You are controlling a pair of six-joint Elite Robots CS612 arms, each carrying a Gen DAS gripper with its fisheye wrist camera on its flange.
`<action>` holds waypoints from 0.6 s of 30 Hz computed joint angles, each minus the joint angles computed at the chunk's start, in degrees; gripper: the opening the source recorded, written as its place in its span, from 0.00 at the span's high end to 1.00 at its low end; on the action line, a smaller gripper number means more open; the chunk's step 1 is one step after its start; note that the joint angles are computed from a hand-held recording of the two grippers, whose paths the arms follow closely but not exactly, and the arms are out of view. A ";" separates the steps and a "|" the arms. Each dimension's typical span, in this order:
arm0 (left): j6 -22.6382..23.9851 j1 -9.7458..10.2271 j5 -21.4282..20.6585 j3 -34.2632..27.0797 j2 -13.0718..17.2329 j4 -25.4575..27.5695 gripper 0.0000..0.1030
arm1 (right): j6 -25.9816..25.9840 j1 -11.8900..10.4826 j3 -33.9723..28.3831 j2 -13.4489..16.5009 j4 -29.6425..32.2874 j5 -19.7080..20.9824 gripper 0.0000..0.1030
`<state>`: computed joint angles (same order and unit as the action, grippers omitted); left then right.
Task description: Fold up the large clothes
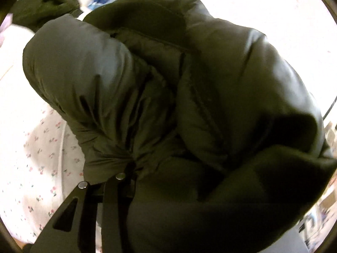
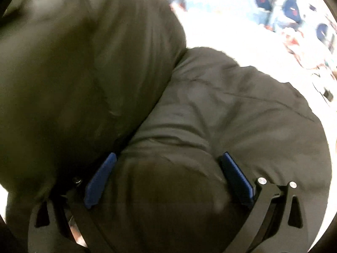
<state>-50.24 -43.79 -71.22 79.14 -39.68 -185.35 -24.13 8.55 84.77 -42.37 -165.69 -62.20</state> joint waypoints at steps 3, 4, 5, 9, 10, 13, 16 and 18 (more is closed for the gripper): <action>3.00 -0.59 -0.07 -3.11 1.25 4.19 0.63 | 6.91 -4.70 0.68 -0.44 0.38 9.80 0.06; 4.01 -0.85 -0.06 -4.43 1.85 5.68 0.63 | 9.04 -5.96 0.45 -0.37 0.79 12.28 0.06; 4.76 -1.14 -0.09 -5.38 2.33 6.80 0.63 | 11.23 -6.96 0.29 -0.39 0.36 13.35 0.06; 8.41 -1.87 -0.13 -11.33 5.26 12.80 0.63 | 15.44 -9.59 -0.57 -1.19 -3.77 16.51 0.06; 9.31 -2.06 -0.04 -13.02 6.11 14.47 0.63 | 15.99 -10.05 -1.24 -1.55 -5.13 17.45 0.06; 11.49 -2.50 0.80 -17.65 8.36 19.46 0.63 | 13.40 -9.61 -3.42 -2.86 -5.20 16.35 0.06; 14.29 -3.09 2.44 -22.17 10.53 24.44 0.62 | 7.72 -7.96 -6.78 -3.55 -1.40 14.08 0.06; 15.93 -3.43 3.46 -23.94 11.46 26.36 0.59 | 1.17 -6.01 -10.63 -3.05 4.96 9.61 0.06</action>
